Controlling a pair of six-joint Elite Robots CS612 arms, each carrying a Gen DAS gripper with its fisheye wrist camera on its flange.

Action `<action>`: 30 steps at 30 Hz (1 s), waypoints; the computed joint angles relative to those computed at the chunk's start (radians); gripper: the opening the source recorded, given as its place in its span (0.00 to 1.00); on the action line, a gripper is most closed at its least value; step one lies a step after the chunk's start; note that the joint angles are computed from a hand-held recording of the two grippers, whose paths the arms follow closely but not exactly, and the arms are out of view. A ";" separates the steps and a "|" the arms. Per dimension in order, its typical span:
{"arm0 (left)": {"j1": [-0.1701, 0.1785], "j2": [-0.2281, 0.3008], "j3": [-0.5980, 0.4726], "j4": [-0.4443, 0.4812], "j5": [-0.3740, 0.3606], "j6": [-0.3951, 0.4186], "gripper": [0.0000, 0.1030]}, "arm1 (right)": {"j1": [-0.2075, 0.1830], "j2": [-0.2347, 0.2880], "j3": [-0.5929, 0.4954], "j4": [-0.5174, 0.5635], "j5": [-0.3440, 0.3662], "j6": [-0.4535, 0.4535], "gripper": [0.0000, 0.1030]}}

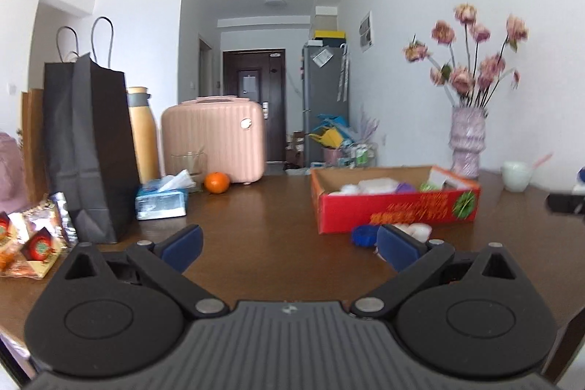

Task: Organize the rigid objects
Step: 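Move both grippers toward the remaining items beside the red box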

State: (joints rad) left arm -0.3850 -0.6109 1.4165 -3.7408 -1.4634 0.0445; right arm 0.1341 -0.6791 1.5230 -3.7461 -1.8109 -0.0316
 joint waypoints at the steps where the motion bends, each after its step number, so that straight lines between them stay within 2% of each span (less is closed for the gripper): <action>1: -0.002 0.003 0.007 -0.004 0.011 0.017 1.00 | 0.002 -0.003 0.011 -0.002 -0.005 0.014 1.00; 4: 0.004 0.004 0.027 0.000 -0.038 0.026 1.00 | 0.004 -0.006 0.042 -0.009 -0.018 0.053 1.00; 6: 0.006 0.006 0.028 0.001 -0.059 0.024 1.00 | 0.007 -0.002 0.053 -0.024 -0.051 0.063 1.00; 13: 0.005 0.014 0.015 0.019 -0.066 0.027 1.00 | 0.000 0.007 0.071 -0.031 -0.064 0.128 1.00; 17: 0.004 0.025 -0.002 0.019 -0.050 0.027 1.00 | -0.006 0.022 0.049 -0.012 -0.060 0.137 1.00; 21: 0.006 0.037 -0.034 0.049 -0.068 0.015 1.00 | -0.013 0.041 0.013 0.013 -0.048 0.159 1.00; 27: 0.001 0.065 -0.096 0.133 -0.096 0.021 1.00 | -0.017 0.074 -0.046 0.078 -0.039 0.167 1.00; 30: 0.003 0.080 -0.134 0.173 -0.132 0.030 1.00 | -0.021 0.088 -0.075 0.128 -0.036 0.176 1.00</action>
